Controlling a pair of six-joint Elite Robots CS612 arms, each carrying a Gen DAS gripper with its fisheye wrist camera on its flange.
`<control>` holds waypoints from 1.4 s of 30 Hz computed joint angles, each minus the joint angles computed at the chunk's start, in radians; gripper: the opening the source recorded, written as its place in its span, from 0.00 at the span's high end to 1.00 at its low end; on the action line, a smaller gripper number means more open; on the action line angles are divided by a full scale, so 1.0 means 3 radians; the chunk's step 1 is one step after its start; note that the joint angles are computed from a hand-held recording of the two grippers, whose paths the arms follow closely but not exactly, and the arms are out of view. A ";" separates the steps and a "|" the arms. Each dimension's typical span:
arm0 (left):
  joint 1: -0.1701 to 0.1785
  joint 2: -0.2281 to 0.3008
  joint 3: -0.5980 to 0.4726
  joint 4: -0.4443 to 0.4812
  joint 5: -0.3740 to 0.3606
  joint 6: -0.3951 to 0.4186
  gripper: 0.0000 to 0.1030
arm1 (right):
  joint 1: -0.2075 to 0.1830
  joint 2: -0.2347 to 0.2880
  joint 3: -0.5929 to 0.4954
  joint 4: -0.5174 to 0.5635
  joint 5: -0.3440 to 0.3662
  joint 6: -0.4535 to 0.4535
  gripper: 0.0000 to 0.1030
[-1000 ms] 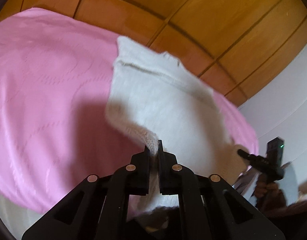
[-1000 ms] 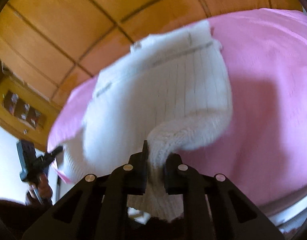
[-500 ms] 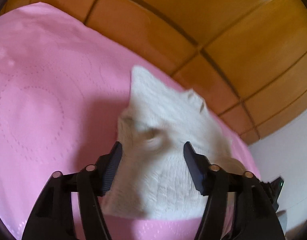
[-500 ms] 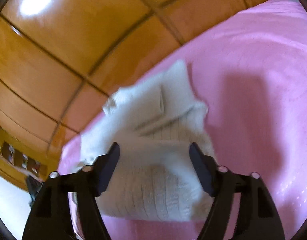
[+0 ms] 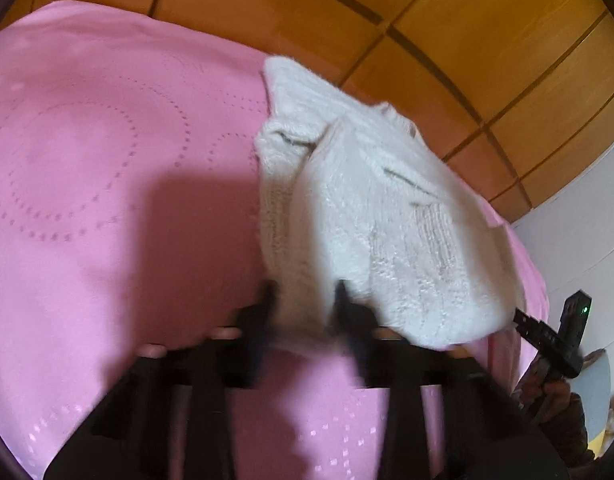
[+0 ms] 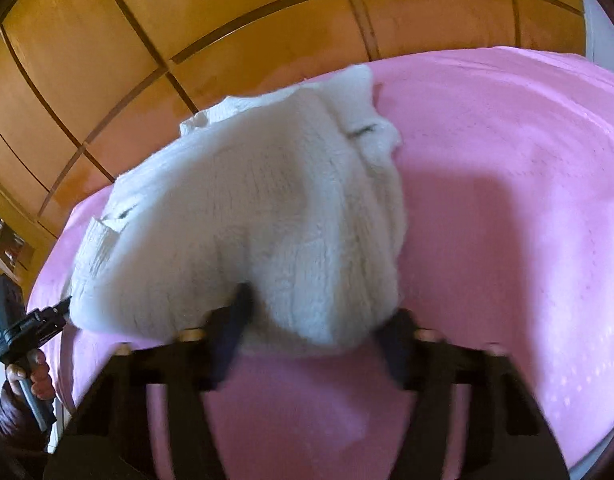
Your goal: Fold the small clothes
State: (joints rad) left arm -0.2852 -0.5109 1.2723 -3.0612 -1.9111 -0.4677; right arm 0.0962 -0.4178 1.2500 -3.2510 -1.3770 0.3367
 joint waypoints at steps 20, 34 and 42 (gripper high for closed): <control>-0.0002 -0.0543 0.1224 -0.0647 -0.0170 -0.0248 0.89 | -0.0108 -0.0469 0.1109 -0.0427 0.0572 0.0092 0.84; -0.0208 -0.0552 0.0913 -0.0488 0.0116 0.0764 0.53 | 0.0167 -0.0417 0.0739 -0.0364 -0.0018 -0.0583 0.49; -0.0289 -0.0367 0.0649 -0.0086 0.0481 0.0941 0.96 | 0.0331 -0.0131 0.0202 0.0205 -0.0320 -0.1028 0.94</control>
State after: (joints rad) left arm -0.3720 -0.6209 1.4672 -3.0871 -1.7668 -0.1854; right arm 0.1953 -0.4572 1.3106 -3.1896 -1.4730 0.0284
